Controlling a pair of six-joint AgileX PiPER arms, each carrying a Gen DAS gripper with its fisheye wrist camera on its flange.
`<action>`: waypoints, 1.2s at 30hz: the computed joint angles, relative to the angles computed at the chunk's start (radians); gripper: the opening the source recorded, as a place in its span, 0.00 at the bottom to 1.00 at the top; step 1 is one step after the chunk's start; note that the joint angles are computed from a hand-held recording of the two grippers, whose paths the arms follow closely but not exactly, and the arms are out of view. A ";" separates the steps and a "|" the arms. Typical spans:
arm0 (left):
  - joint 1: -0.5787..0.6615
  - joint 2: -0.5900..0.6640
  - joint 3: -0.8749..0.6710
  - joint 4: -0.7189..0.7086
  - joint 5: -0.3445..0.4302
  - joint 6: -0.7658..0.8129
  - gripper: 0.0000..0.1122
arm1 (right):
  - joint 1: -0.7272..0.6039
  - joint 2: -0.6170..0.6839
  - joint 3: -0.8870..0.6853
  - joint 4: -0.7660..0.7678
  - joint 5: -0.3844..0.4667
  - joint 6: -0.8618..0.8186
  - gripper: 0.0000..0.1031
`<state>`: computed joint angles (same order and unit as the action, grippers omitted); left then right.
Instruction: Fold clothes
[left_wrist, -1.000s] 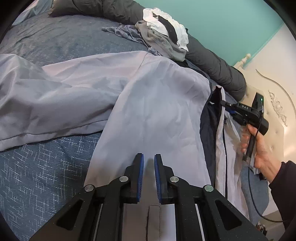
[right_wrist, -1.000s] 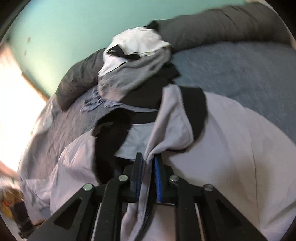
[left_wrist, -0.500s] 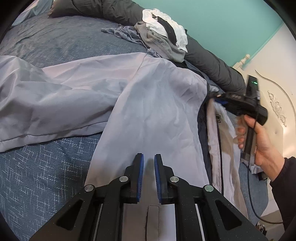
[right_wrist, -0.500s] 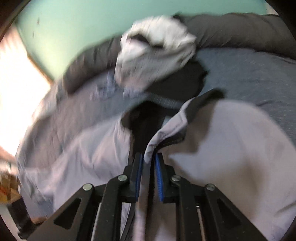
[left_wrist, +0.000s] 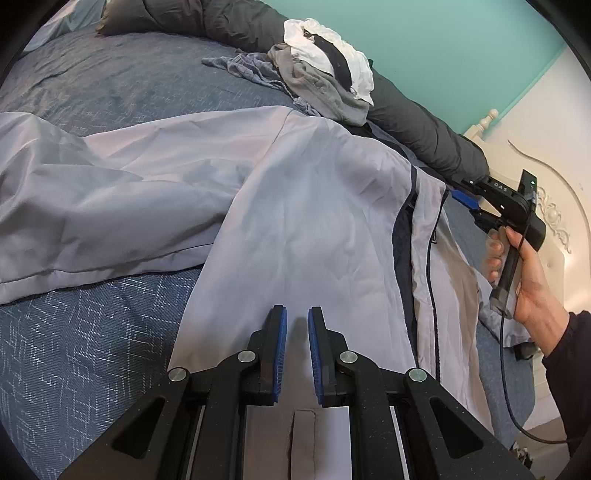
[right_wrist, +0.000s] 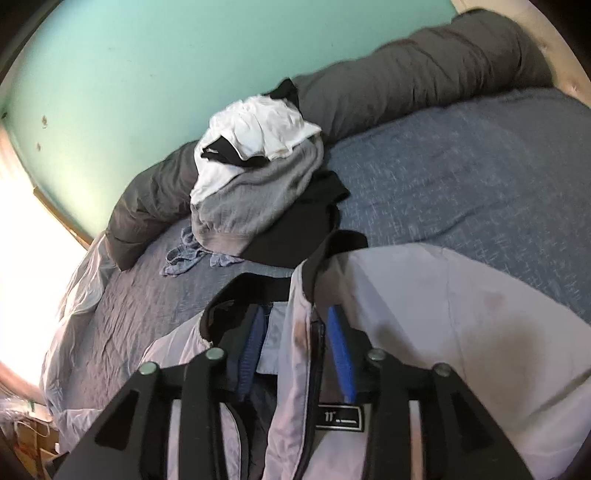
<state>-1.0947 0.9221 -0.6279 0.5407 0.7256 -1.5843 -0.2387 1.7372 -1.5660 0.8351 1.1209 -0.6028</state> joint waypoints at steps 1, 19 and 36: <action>0.001 0.000 0.001 -0.001 -0.001 0.001 0.12 | 0.018 0.008 -0.011 -0.025 -0.013 0.016 0.54; 0.010 0.001 0.003 -0.007 -0.009 0.004 0.12 | 0.247 -0.026 -0.030 -0.866 -0.195 0.248 0.05; 0.025 -0.010 0.011 -0.026 -0.022 0.022 0.12 | 0.539 -0.079 0.053 -0.761 -0.185 0.089 0.09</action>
